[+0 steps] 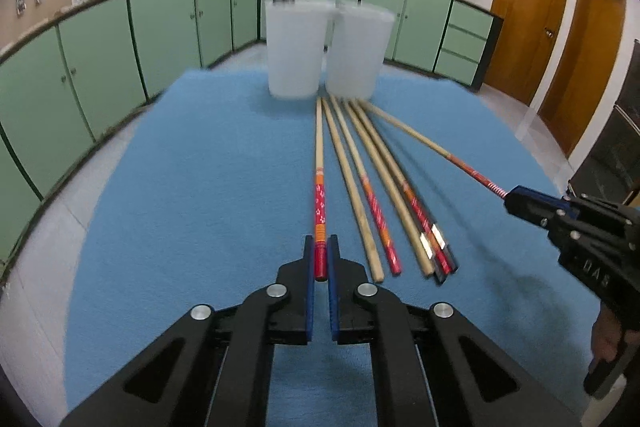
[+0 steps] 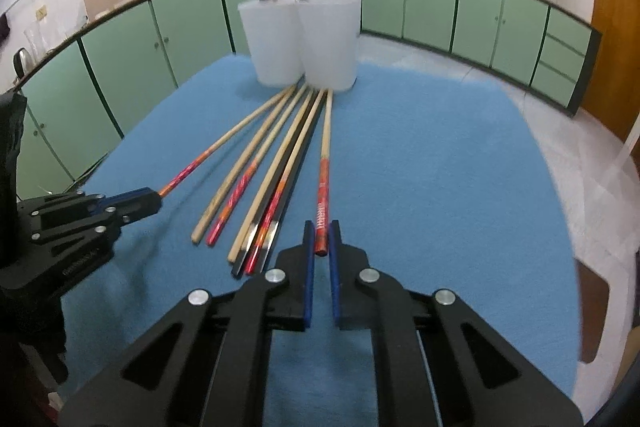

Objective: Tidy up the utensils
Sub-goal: 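Lift the chopsticks and drop them into the white holder with both grippers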

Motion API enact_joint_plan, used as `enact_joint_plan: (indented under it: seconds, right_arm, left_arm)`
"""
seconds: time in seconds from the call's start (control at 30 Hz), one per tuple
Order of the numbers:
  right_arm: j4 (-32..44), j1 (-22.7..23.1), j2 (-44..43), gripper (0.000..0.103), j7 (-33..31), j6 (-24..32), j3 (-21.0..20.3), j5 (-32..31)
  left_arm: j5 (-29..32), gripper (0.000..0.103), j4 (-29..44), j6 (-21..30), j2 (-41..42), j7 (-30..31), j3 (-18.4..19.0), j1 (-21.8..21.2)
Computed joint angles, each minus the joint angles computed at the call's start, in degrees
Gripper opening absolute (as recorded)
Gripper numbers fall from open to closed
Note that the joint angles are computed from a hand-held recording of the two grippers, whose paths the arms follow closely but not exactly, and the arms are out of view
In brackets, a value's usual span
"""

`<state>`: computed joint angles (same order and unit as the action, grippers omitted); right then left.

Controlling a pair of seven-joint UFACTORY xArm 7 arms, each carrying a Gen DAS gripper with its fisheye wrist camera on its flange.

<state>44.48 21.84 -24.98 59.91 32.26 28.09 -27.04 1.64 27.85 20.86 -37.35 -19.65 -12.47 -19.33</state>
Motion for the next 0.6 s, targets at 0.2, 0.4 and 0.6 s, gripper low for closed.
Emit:
enact_joint_plan:
  seconds: [0.2, 0.4, 0.6]
  right_arm:
    - [2.66, -1.96, -3.77, 0.006, -2.79, 0.42, -0.56, -2.05]
    - [5.52, -4.08, -5.43, 0.006, -7.19, -2.99, -2.92, 0.46]
    - [8.87, -6.43, -4.30, 0.005, -11.76, -4.26, -3.62, 3.31]
  left_arm:
    - [1.77, 0.006, 2.64, -1.22, -3.45, 0.97, 0.18, 1.77]
    - [0.90, 0.006, 8.21, -1.50, -2.60, 4.22, 2.20, 1.67]
    - [-0.03, 0.006, 11.24, -2.66, -2.00, 6.92, 2.77, 1.85]
